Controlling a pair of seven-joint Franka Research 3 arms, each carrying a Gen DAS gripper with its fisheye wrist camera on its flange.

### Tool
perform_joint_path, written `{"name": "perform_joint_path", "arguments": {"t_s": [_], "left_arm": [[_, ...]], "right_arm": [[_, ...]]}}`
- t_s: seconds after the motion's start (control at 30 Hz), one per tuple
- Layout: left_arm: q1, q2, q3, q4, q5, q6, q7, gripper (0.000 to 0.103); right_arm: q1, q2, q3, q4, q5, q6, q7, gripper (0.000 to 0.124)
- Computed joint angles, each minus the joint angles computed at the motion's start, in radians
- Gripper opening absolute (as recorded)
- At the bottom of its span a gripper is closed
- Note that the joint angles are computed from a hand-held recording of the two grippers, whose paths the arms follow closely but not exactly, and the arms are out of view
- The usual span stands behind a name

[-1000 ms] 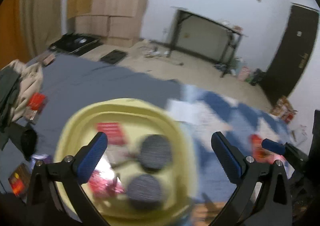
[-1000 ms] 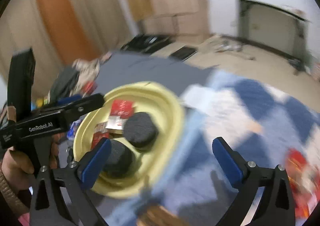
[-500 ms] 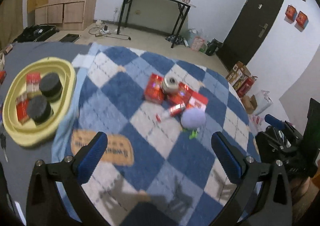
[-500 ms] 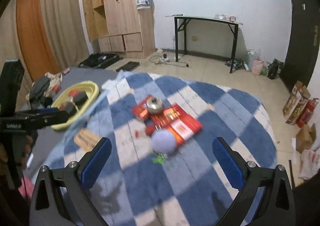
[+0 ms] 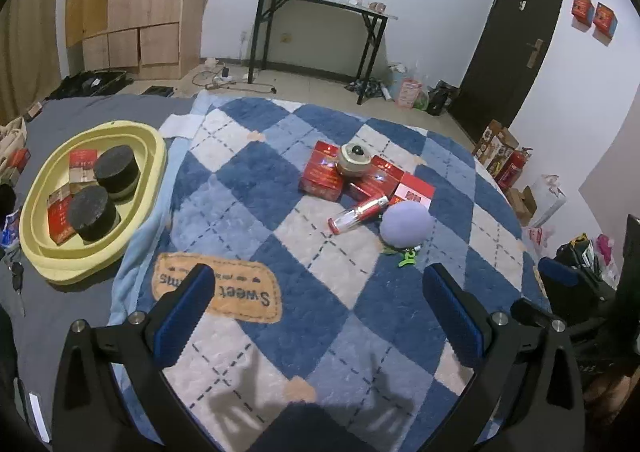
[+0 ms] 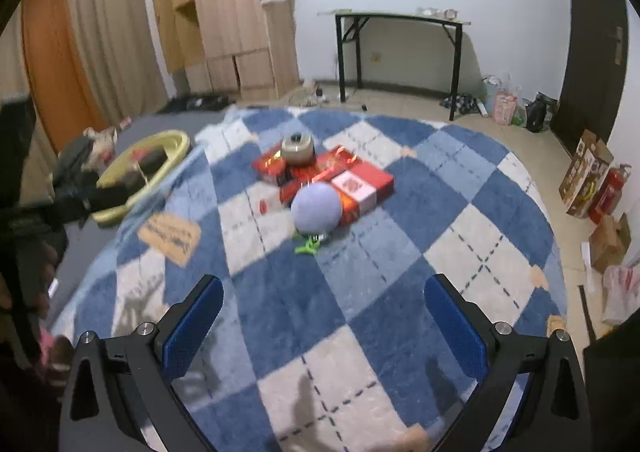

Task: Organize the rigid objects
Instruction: 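Move both tools back toward the pile of packs and tin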

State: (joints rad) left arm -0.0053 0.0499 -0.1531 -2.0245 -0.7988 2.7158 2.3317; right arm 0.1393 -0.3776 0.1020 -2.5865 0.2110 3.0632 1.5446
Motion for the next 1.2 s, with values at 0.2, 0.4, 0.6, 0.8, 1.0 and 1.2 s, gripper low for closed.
{"name": "perform_joint_path", "arguments": {"t_s": [0.2, 0.4, 0.6, 0.8, 1.0, 1.2], "left_arm": [[0.008, 0.025, 0.002, 0.023, 0.022, -0.011, -0.064, 0.103], [0.015, 0.037, -0.007, 0.031, 0.051, 0.011, -0.110, 0.103], [0.028, 0.062, -0.023, 0.052, 0.083, -0.014, -0.130, 0.103], [0.034, 0.065, -0.032, 0.053, 0.099, -0.009, -0.139, 0.103], [0.033, 0.063, -0.036, 0.051, 0.097, -0.009, -0.124, 0.103], [0.031, 0.065, -0.038, 0.055, 0.103, -0.018, -0.114, 0.103]], "right_arm": [[0.003, 0.029, 0.007, 0.011, -0.001, 0.043, -0.014, 0.103], [-0.053, 0.033, 0.050, 0.005, -0.028, 0.054, 0.035, 0.103], [-0.024, 0.049, 0.015, 0.017, -0.018, 0.053, 0.023, 0.103], [0.001, 0.072, -0.009, 0.033, -0.004, 0.051, 0.001, 0.103], [0.023, 0.089, -0.025, 0.044, 0.015, 0.052, -0.028, 0.103], [0.026, 0.098, -0.022, 0.050, 0.017, 0.049, -0.046, 0.103]]}}
